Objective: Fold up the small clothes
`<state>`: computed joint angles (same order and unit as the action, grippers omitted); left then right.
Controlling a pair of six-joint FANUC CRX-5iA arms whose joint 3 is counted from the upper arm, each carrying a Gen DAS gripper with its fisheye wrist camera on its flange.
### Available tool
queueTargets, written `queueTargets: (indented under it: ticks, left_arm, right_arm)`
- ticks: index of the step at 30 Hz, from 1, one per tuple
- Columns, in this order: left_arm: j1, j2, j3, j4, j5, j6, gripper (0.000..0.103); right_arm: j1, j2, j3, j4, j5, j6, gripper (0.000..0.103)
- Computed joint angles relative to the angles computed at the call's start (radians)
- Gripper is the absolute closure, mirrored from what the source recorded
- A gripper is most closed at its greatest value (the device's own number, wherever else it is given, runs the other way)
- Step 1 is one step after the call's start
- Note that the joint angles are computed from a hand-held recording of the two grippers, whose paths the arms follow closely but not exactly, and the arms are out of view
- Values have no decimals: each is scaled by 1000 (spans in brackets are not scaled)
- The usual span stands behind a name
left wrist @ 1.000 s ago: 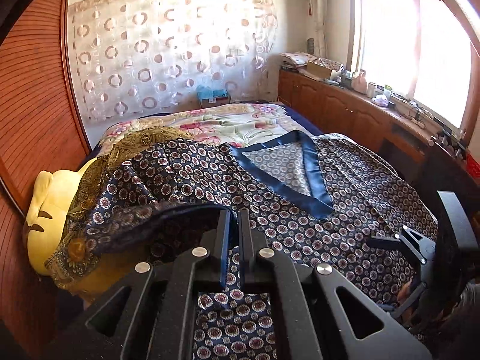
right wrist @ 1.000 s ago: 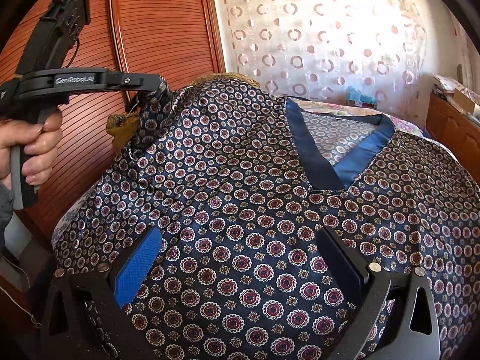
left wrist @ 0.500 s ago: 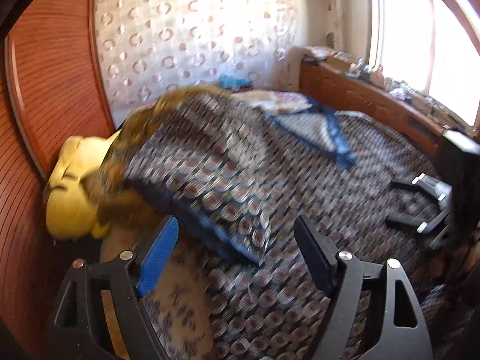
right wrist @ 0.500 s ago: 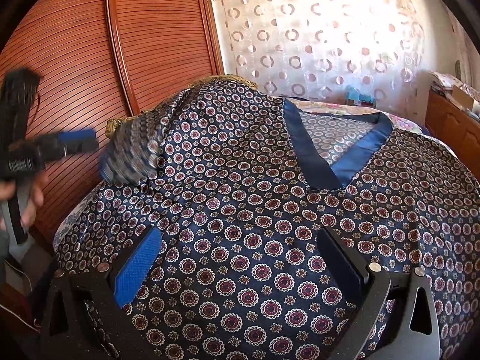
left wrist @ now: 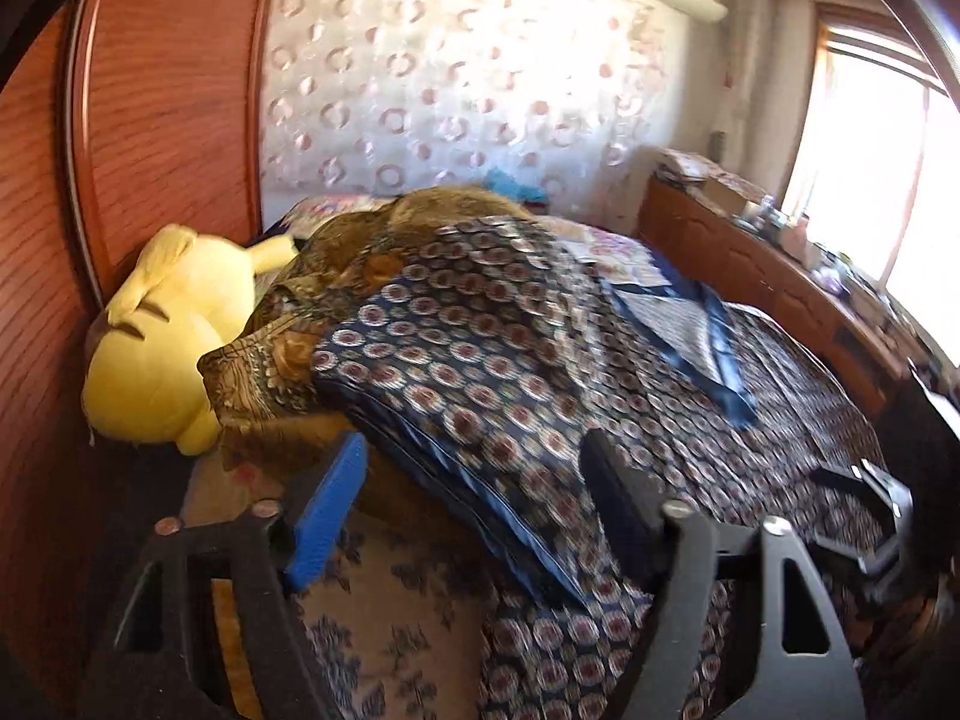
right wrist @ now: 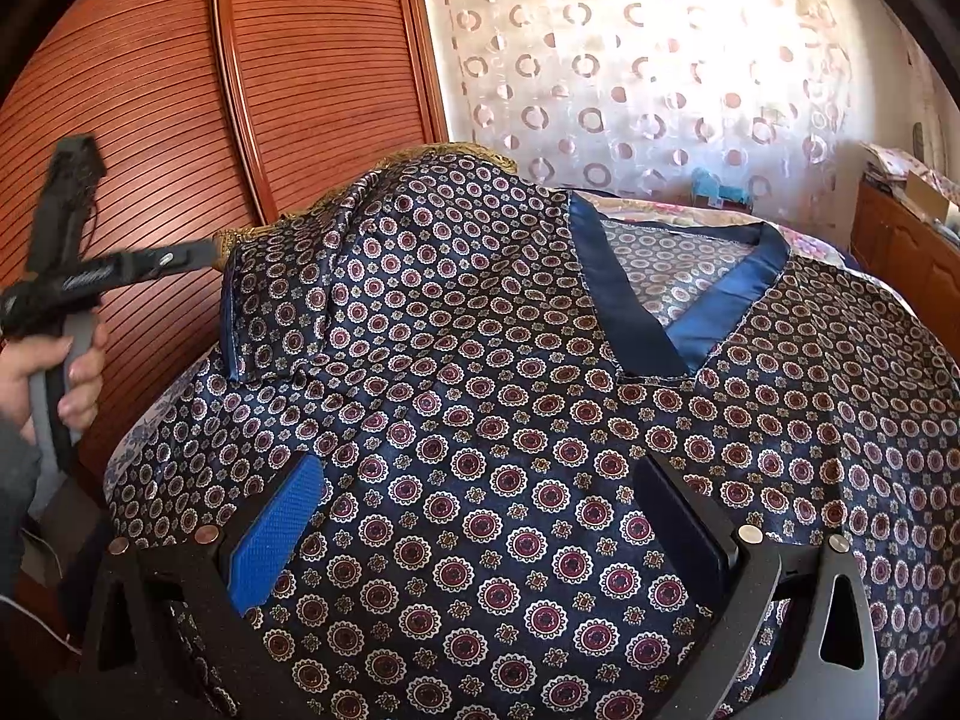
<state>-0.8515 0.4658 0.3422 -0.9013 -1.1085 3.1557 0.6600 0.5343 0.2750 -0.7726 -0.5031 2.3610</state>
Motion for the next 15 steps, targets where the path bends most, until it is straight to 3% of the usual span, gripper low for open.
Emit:
queueTargets:
  ticks: [3, 4, 7, 15]
  left_arm:
    - [34, 10, 8, 41, 9, -14, 44]
    - [39, 16, 15, 50, 4, -20, 55]
    - [56, 42, 49, 99, -29, -83, 98]
    - [31, 98, 184, 63, -25, -245, 99]
  right_arm:
    - [0, 3, 7, 13, -13, -11, 0]
    - [-4, 5, 15, 8, -27, -5, 0]
    - [-5, 8, 28, 18, -36, -11, 0]
    - [-39, -27, -1, -50, -18, 43, 0]
